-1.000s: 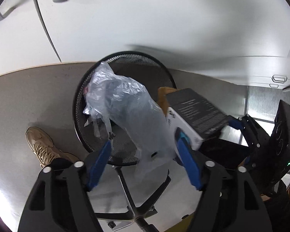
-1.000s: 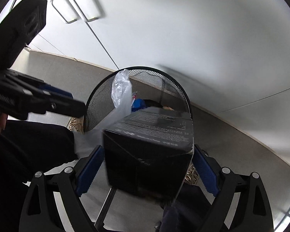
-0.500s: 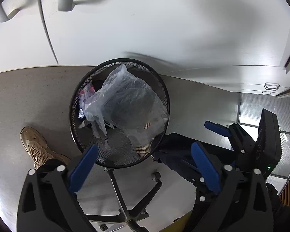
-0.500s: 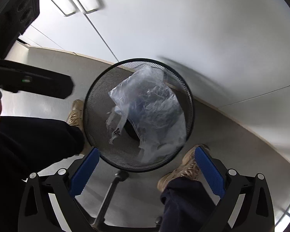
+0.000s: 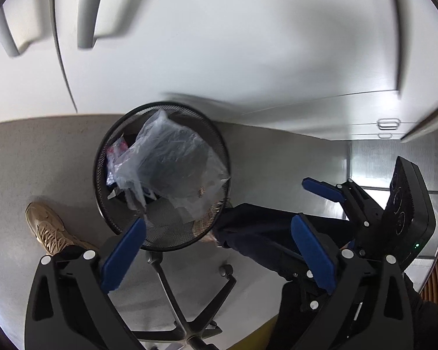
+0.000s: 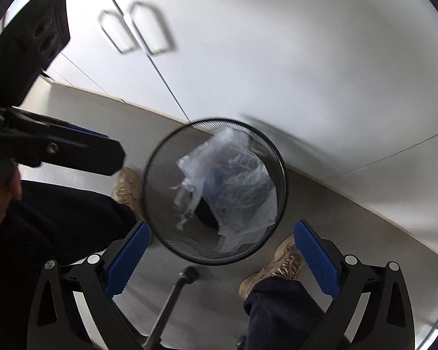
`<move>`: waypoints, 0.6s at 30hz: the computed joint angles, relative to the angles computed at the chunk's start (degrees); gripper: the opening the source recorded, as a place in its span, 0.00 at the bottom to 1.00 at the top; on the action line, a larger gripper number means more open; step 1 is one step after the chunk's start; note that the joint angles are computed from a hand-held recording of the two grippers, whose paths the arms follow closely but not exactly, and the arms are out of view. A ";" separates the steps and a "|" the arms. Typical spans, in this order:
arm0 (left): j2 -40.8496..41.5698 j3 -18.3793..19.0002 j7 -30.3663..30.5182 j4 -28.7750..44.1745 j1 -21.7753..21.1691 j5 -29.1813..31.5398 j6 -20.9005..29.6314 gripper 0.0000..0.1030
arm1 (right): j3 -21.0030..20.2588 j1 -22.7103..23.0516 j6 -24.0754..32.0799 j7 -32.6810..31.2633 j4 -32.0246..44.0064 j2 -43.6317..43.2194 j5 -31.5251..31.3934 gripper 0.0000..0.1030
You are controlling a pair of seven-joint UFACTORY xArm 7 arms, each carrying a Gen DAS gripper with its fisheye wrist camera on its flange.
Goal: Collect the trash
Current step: 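Open both tools to drop the box and bag into the wastebasket, then raise both tools back toward the toothpaste box on the counter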
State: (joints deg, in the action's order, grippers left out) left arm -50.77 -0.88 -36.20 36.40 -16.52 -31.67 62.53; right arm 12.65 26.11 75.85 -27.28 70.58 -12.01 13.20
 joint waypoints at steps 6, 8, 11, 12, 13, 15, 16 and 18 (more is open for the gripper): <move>-1.54 -2.14 -3.49 11.45 1.36 5.98 6.00 0.96 | -1.08 0.04 2.48 -1.14 7.06 -3.05 3.34 0.97; -1.13 -2.44 -3.66 17.05 1.97 8.48 8.42 0.96 | -1.77 -0.07 3.85 -1.77 10.85 -3.34 5.31 0.97; 0.62 -3.18 -3.40 26.96 3.40 12.62 11.75 0.96 | -2.36 -0.47 4.06 -2.39 15.84 -3.62 7.27 0.97; 1.67 -3.64 -3.19 30.93 3.99 14.28 13.13 0.96 | -2.56 -0.61 4.35 -2.40 17.51 -3.53 8.03 0.97; 2.87 -4.10 -2.73 34.91 4.46 15.81 14.47 0.96 | -2.94 -0.75 4.53 -2.46 19.58 -3.39 9.18 0.97; 5.55 -5.16 -1.77 43.03 5.52 18.64 16.75 0.96 | -3.75 -0.99 5.17 -2.68 23.99 -2.79 11.69 0.97; 6.97 -5.57 -1.24 46.78 5.96 19.65 17.43 0.96 | -4.07 -1.13 5.27 -2.59 26.20 -2.36 13.00 0.97; 10.04 -5.47 -0.33 53.47 6.13 20.09 18.74 0.96 | -4.77 -1.56 5.74 -2.05 31.66 -0.57 15.49 0.97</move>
